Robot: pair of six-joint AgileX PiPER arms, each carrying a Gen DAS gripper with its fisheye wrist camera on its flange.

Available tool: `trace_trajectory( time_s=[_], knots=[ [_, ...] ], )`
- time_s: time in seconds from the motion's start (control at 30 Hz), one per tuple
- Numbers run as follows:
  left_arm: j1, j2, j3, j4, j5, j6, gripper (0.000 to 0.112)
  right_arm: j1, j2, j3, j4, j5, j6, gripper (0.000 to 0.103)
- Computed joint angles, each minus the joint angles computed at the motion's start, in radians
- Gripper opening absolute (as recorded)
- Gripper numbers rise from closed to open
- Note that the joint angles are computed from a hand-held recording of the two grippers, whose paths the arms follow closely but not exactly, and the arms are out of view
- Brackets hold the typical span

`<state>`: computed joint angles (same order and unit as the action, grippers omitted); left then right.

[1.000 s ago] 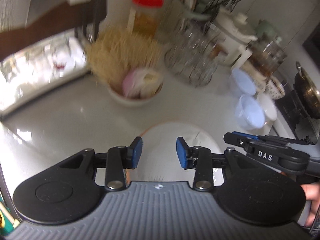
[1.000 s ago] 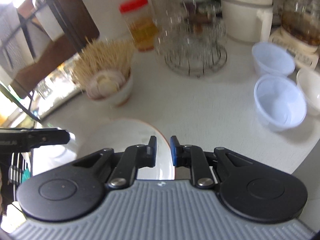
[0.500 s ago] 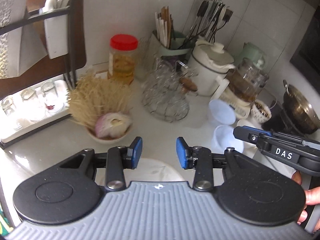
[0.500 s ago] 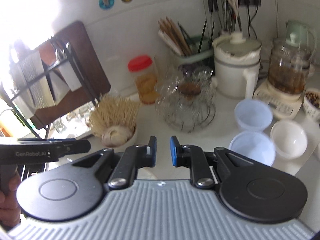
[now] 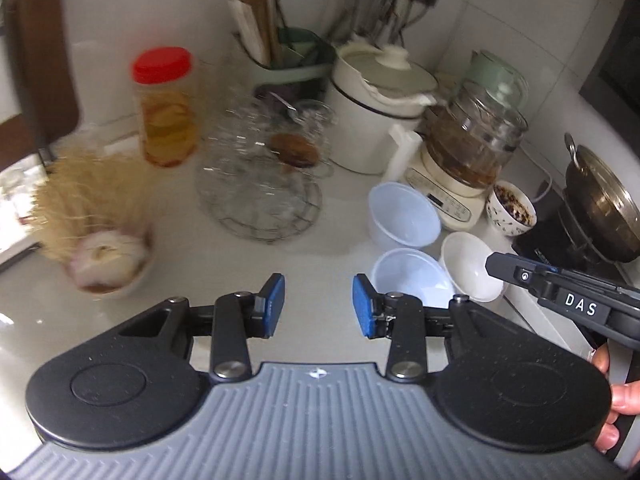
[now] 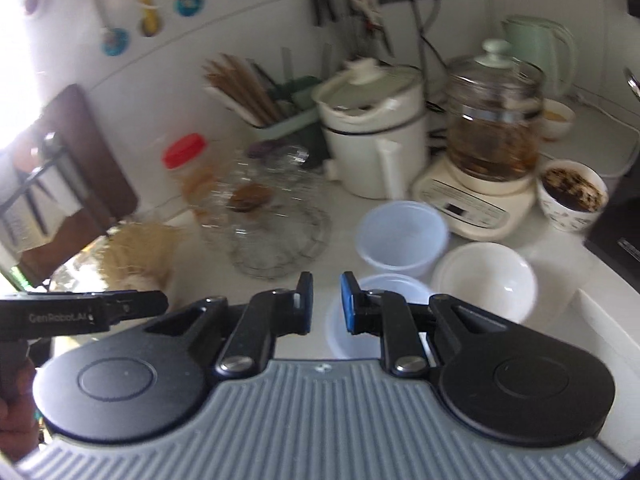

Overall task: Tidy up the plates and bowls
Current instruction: 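Move both grippers to the white plastic bowls beside the tea maker, then close the left gripper on a plastic bowl rim while the right gripper grips it too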

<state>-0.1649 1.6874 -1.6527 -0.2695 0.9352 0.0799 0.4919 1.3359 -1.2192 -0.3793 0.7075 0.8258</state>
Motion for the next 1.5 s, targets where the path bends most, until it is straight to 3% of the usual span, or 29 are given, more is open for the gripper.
trace_trajectory(
  time_s=[0.13,0.17,0.23,0.4,0.53,0.9,1.13,1.27,1.5],
  knots=[
    [-0.058,0.103,-0.064,0.012,0.006,-0.055,0.043,-0.129,-0.005,0.051,0.157,-0.030,-0.158,0.021],
    [-0.071,0.125,-0.080,0.016,0.007,-0.066,0.043,-0.161,-0.009,0.069,0.197,-0.047,-0.200,0.024],
    [-0.101,0.178,-0.124,0.040,0.021,-0.103,0.044,-0.228,-0.011,0.103,0.306,-0.077,-0.291,0.040],
    [-0.136,0.291,-0.198,0.043,0.029,-0.152,0.052,-0.394,0.029,0.172,0.696,-0.104,-0.637,0.040],
    [-0.158,0.360,-0.244,0.053,0.045,-0.180,0.052,-0.440,0.092,0.188,0.871,-0.092,-0.787,0.040],
    [-0.157,0.447,-0.268,0.010,0.027,-0.221,0.049,-0.438,0.193,0.183,0.915,-0.134,-0.861,0.038],
    [-0.170,0.492,-0.324,0.022,0.054,-0.234,0.035,-0.446,0.217,0.170,0.935,-0.120,-0.915,0.025],
    [-0.177,0.494,-0.325,0.024,0.042,-0.241,0.022,-0.454,0.223,0.165,0.936,-0.110,-0.920,0.021],
    [-0.181,0.493,-0.326,0.020,0.045,-0.249,0.012,-0.461,0.227,0.157,0.943,-0.092,-0.946,0.017]
  ],
)
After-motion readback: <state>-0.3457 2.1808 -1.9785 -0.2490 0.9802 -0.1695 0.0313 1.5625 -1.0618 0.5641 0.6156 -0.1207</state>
